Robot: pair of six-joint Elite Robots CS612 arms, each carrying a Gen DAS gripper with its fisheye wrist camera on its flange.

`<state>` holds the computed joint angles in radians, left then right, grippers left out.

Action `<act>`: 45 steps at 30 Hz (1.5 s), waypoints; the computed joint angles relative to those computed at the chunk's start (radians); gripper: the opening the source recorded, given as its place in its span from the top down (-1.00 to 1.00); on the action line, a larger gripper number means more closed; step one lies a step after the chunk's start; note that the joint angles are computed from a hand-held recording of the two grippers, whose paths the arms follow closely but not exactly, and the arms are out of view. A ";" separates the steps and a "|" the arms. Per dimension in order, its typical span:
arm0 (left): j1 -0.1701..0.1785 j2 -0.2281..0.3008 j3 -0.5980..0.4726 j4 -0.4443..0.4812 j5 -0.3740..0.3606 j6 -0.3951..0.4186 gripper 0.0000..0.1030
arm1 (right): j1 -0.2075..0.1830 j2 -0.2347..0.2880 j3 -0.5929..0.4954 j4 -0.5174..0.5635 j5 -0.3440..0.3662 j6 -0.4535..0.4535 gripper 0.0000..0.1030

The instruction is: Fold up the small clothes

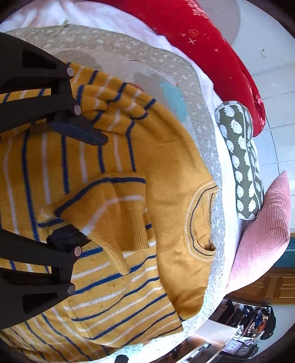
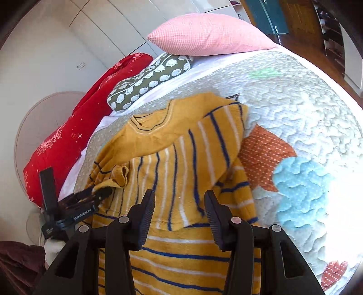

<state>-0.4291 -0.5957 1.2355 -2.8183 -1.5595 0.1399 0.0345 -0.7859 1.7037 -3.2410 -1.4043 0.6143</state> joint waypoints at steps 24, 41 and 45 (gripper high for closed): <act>0.151 0.022 -0.114 -0.001 -0.505 -0.462 0.92 | -0.038 0.017 -0.047 -0.095 -0.032 0.159 0.74; 0.166 0.075 -0.163 0.127 -0.367 -0.502 0.92 | -0.063 0.033 0.032 -0.163 0.165 0.233 0.28; 0.156 0.065 -0.155 0.123 -0.340 -0.470 0.92 | -0.059 0.092 -0.021 -0.137 0.221 0.352 0.28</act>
